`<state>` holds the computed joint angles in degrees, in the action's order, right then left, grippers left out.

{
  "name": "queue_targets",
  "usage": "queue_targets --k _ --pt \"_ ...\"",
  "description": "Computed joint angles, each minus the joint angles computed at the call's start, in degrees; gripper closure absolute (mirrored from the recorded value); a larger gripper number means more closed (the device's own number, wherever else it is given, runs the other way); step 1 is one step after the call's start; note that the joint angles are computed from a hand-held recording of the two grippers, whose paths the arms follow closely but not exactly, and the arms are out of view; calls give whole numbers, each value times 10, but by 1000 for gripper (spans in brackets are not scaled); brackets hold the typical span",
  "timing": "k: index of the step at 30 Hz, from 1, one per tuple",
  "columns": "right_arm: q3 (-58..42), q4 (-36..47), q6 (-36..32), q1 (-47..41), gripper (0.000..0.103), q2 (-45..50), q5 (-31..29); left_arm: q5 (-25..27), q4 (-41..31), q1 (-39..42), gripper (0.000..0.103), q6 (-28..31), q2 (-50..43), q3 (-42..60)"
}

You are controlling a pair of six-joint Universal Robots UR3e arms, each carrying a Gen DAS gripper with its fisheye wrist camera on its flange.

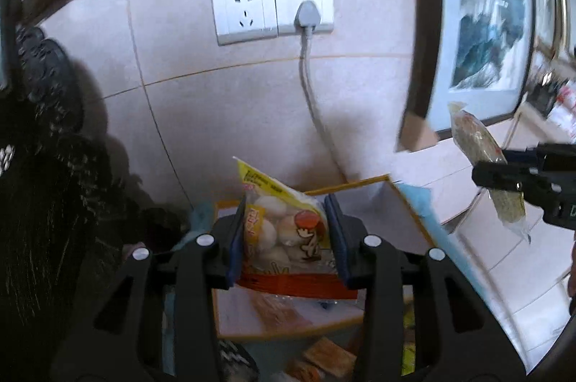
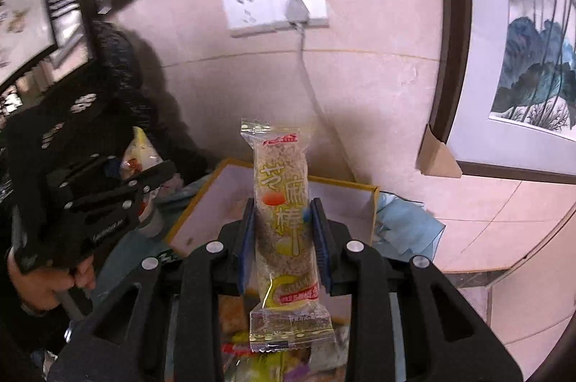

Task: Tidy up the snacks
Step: 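Carry both packs into the yellow box and open both tools, then grasp the clear rice cake bar with the left tool while the right tool grasps the green nut bag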

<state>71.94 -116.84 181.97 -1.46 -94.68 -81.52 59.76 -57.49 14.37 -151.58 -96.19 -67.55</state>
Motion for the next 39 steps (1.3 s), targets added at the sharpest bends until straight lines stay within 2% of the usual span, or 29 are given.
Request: queue_targets --k 1,2,3,5,12,16,21,24,27,29,31,33,35,39 --pt "-20 -10 5 7 57 40 -18 20 9 -16 34 -4 -27 16" --pt "-36 -3 5 12 39 65 -32 53 12 -33 21 -6 -56 30" --pt "-59 12 8 25 38 100 -65 88 34 -45 12 -15 -71 24" --pt "-42 3 5 31 38 112 -79 109 30 -43 12 -10 -85 16" --pt "147 -60 -6 14 38 26 -66 74 91 47 12 34 -7 -175" --pt "268 -79 17 -14 38 -56 -35 21 81 127 12 54 71 -297" --pt "414 -84 50 -30 38 -176 -15 -18 93 244 10 102 189 -472" --pt "504 -68 79 -34 38 -254 -6 2 103 296 10 150 231 -554" --pt "557 -70 111 -2 38 -281 -6 42 155 313 10 195 254 -629" --pt "570 -101 135 52 38 -267 -38 40 175 332 10 228 274 -670" --pt "555 -146 155 143 37 -211 -113 28 188 344 10 266 287 -696" --pt "516 -174 145 231 37 -134 -185 34 221 333 10 282 281 -710" --pt "488 -189 132 281 36 -85 -228 43 242 316 10 280 276 -712" --pt "419 -206 117 346 26 23 -293 78 306 274 10 254 225 -707"
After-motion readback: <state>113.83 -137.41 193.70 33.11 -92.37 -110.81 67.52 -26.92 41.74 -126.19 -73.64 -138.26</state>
